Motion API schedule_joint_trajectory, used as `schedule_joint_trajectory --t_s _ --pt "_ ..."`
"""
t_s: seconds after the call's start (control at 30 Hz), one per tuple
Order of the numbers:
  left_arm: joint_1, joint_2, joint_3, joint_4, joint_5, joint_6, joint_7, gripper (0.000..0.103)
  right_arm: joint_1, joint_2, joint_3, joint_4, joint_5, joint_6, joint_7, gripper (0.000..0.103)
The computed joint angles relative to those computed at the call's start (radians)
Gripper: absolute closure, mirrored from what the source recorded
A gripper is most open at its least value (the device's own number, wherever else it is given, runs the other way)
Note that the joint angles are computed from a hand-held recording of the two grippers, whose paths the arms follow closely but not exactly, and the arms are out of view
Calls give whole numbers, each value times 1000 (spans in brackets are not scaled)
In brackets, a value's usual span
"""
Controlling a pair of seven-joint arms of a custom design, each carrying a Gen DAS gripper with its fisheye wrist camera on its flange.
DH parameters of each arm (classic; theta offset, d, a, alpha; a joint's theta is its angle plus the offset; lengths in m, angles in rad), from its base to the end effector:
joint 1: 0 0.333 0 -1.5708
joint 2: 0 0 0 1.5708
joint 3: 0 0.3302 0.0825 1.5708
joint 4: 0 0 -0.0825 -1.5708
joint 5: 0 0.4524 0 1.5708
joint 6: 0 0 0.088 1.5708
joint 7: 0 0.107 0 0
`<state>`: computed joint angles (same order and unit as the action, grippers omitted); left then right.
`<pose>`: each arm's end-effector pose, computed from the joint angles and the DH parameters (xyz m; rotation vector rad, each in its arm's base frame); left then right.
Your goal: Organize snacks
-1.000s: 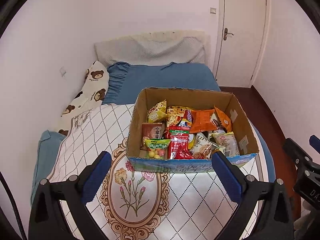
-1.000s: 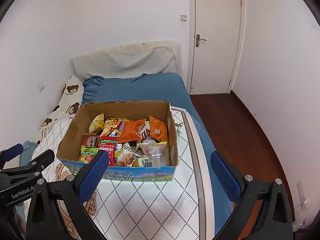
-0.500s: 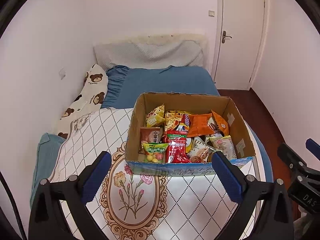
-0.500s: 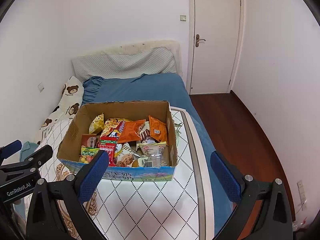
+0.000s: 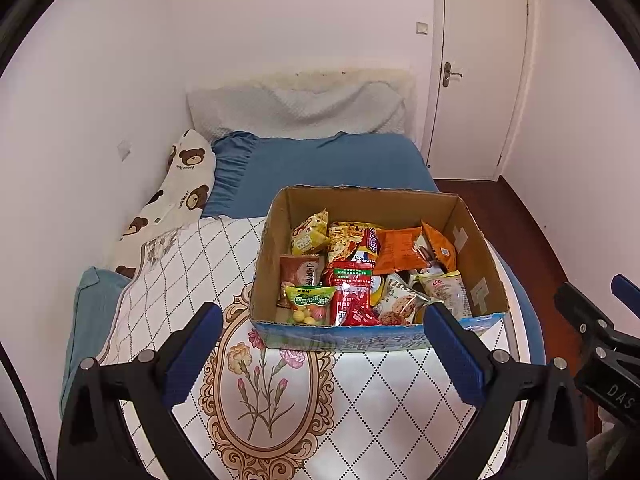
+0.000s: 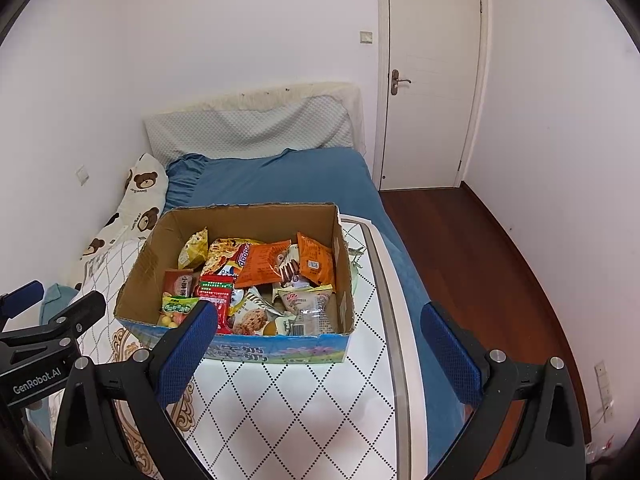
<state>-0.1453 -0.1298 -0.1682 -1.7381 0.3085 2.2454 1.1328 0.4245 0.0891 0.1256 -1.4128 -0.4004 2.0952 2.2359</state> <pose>0.5991 -0.1926 0.7032 -1.7982 1.7904 -0.5972 0.6001 0.3402 0.7326 -1.7877 1.8300 -0.6439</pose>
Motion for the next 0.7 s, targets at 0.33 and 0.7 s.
schedule_joint_trajectory --t_s 0.33,0.7 --pt "0 -5 1 -5 -6 -3 5 0 -2 0 0 1 13 5 -10 0" --pt "0 -11 3 -18 -19 -3 15 0 -2 5 0 2 25 6 -24 0"
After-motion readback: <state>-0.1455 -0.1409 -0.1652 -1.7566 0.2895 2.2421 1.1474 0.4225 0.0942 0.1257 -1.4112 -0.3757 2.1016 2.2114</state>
